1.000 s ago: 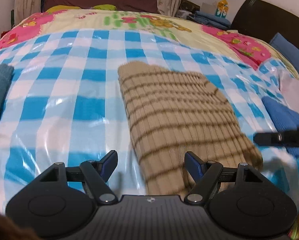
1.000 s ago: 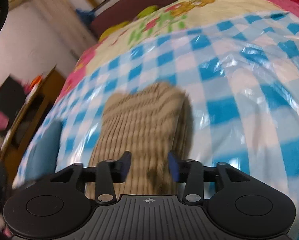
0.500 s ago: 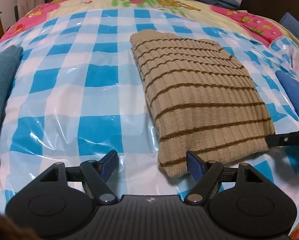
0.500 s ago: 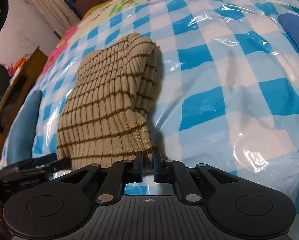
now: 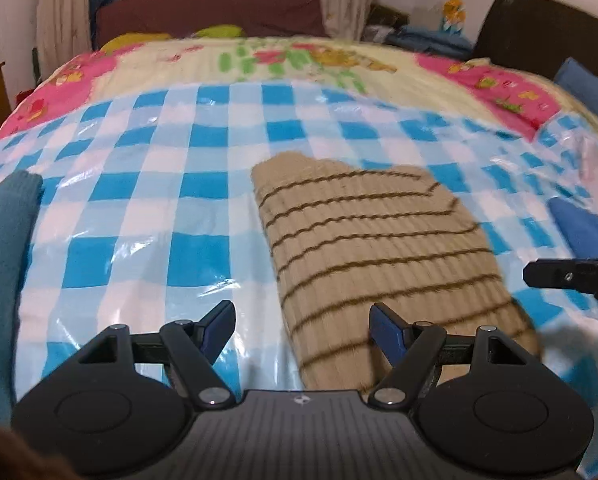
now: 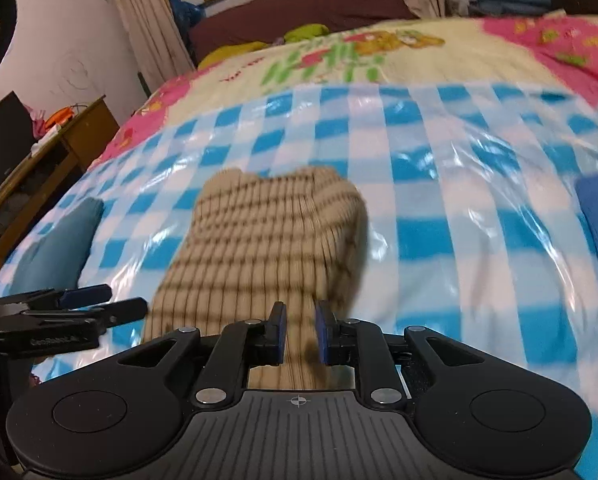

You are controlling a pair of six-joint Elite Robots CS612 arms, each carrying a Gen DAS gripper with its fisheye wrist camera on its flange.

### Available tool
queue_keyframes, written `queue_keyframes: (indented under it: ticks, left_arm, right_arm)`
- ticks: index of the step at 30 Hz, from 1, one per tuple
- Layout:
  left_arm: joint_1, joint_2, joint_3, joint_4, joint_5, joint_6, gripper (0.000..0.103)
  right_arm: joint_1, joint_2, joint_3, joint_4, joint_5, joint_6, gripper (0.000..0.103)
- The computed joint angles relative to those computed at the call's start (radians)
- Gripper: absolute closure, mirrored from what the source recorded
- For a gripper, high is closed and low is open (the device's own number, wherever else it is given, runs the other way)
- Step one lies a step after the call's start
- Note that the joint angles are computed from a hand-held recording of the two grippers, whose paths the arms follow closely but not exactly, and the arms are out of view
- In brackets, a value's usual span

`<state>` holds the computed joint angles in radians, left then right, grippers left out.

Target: Fold small clothes

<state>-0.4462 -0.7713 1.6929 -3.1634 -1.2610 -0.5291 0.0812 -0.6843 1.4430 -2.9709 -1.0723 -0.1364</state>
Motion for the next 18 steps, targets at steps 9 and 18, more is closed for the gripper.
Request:
queue_keyframes:
  ticks: [9, 18]
  left_arm:
    - [0.007, 0.025, -0.03, 0.05, -0.029, -0.025, 0.022]
    - [-0.011, -0.006, 0.006, 0.028, -0.011, -0.041, 0.023]
  right_arm:
    - [0.025, 0.083, -0.112, 0.147, -0.075, 0.024, 0.083]
    - [0.014, 0.03, -0.025, 0.036, -0.059, 0.042, 0.08]
